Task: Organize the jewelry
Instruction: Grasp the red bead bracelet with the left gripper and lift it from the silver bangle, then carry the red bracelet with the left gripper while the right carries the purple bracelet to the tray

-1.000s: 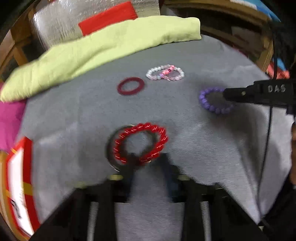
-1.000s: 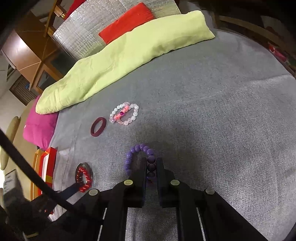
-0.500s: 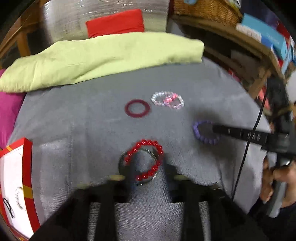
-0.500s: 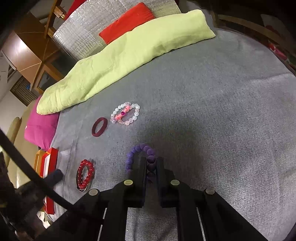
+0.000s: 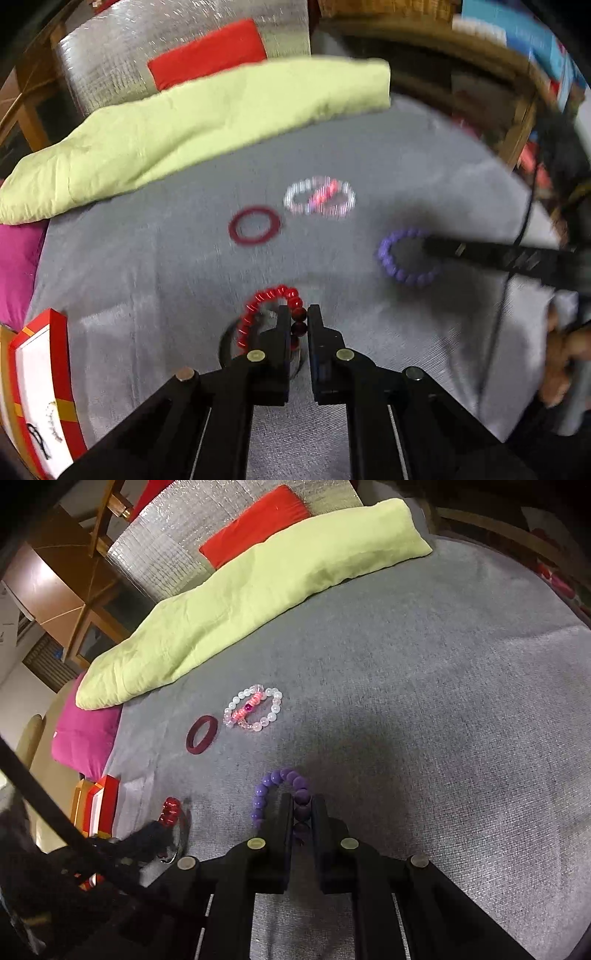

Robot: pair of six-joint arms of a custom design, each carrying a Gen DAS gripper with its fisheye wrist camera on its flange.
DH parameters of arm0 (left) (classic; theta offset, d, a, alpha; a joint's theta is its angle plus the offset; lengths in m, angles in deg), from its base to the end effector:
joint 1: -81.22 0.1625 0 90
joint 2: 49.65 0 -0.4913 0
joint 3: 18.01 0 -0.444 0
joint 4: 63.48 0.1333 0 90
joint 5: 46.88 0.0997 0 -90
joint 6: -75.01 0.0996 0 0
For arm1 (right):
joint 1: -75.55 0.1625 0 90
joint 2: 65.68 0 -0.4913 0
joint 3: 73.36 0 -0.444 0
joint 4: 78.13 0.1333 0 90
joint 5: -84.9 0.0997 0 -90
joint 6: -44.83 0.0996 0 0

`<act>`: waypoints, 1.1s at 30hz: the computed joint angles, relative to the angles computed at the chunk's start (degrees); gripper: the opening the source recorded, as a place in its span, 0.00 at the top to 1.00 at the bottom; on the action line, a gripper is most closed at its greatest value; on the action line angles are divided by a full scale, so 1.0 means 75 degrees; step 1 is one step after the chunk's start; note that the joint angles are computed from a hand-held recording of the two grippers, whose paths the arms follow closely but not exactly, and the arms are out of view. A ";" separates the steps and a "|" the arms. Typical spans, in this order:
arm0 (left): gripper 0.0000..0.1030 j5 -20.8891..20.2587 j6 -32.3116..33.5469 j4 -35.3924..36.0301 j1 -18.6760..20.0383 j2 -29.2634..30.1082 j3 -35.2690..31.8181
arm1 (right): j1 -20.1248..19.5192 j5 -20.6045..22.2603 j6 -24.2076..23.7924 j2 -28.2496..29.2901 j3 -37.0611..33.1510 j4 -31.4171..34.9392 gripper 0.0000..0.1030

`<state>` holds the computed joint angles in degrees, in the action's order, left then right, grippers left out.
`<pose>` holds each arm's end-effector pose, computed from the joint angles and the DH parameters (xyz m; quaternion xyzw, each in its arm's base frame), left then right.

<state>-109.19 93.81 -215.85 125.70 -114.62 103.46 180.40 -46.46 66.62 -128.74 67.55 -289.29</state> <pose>-0.2745 -0.5213 0.1599 0.5058 0.8274 -0.1036 0.2210 0.1780 -0.4079 0.1804 -0.1827 -0.8601 0.4309 0.2031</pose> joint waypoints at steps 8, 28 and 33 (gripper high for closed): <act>0.91 -0.0787 -0.0618 0.0076 0.0337 -0.0553 -0.0342 | 0.0009 -0.0004 -0.0018 0.0003 0.0005 -0.0023 0.90; 0.91 -0.0282 -0.1321 -0.0252 0.0718 -0.1264 0.0311 | 0.0848 -0.0330 -0.0175 0.0177 -0.0180 0.0153 0.90; 0.91 0.0020 -0.1459 -0.0434 0.0634 -0.1452 0.0456 | 0.1315 -0.0587 -0.0024 0.0276 -0.0386 0.0678 0.90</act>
